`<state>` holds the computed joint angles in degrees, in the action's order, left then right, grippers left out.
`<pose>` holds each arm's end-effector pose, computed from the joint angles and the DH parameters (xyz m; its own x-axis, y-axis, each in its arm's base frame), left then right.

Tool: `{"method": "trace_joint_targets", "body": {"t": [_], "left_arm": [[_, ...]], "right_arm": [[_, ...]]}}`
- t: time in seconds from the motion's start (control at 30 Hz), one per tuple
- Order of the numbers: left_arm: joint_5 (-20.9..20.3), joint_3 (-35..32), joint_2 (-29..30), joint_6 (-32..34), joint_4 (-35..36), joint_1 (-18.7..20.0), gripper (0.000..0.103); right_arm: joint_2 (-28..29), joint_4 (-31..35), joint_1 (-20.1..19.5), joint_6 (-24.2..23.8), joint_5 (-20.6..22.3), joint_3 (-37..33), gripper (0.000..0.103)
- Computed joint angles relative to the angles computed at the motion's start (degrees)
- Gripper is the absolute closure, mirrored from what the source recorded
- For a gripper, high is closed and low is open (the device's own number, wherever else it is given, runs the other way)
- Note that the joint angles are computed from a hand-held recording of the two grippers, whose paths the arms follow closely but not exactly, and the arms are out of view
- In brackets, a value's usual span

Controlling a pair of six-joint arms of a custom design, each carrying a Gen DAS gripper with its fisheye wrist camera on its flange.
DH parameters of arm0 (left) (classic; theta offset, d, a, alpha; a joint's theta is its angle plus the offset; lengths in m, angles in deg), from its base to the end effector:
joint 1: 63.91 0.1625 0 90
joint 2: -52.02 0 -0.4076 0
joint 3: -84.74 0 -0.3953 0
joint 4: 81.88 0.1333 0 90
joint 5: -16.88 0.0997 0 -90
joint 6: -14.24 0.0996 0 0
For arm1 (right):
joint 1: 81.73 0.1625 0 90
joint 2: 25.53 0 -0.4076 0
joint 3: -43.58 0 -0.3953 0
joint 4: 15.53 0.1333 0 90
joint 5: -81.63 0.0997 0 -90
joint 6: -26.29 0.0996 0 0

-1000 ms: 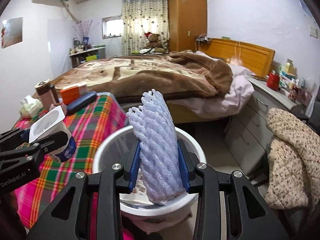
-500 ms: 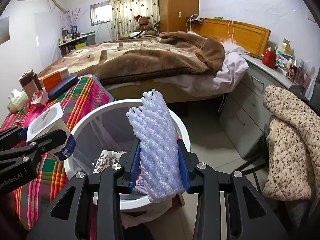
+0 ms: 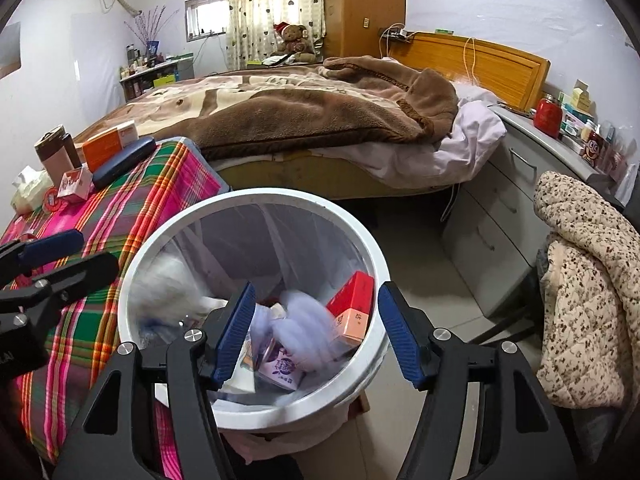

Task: Collect trash
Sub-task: 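Open both tools to drop the tub and foam net into the bin, then move the left tool to the clear plastic cup while the right tool approaches the red can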

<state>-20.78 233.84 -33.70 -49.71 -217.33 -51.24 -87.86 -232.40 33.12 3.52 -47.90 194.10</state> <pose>-0.2302 -0.2692 0.1270 -0.7884 0.0978 -0.6074 0.5009 0.6752 -0.5415 0.2011 -0.2679 0.1307 -0.6725 -0.2402 0.7000 -0.6381 0.6674 -0.3840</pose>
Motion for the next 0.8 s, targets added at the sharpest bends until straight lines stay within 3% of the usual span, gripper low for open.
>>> {"method": "trace_joint_targets", "body": {"t": [0.37,0.57,0.8], "left_arm": [[1.62,0.77,-7.81,-7.93,11.96,-3.35,0.034],[2.19,0.99,-13.94,-14.02,22.36,-6.02,0.034],[2.32,0.51,-22.50,-24.30,39.71,-10.42,0.034]], "right_arm": [[0.12,-0.59,2.80,1.05,-0.81,-0.28,0.038],[0.87,-0.91,5.28,2.00,-0.97,-0.79,0.038],[3.10,-1.34,8.16,3.03,-0.40,-1.65,0.038]]}}
